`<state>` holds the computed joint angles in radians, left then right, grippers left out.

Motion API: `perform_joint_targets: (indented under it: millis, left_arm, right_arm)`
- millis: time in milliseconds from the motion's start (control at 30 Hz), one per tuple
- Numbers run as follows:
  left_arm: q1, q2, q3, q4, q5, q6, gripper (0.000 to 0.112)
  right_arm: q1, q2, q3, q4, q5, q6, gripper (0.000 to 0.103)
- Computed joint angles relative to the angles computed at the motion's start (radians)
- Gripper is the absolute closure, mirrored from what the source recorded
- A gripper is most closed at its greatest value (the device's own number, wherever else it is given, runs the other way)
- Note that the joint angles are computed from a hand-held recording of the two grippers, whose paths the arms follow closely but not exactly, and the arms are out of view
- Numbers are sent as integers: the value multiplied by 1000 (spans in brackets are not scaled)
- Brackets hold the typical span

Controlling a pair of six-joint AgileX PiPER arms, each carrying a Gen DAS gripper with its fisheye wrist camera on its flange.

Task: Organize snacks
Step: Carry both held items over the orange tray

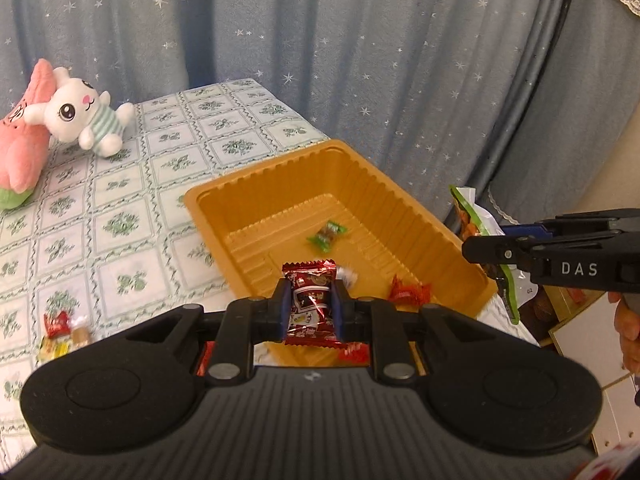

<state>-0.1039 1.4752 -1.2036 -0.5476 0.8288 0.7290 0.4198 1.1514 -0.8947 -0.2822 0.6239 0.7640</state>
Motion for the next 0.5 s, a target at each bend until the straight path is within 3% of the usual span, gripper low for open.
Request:
perform_joint_targets:
  millis: [233, 500]
  left_arm:
    - [-87, 115, -96, 110, -67, -152, 93]
    - [-132, 237, -194, 221, -95, -271, 93]
  right_arm:
    - [-130, 88, -35, 172, -85, -216, 73]
    - [-204, 166, -65, 323, -122, -390, 73]
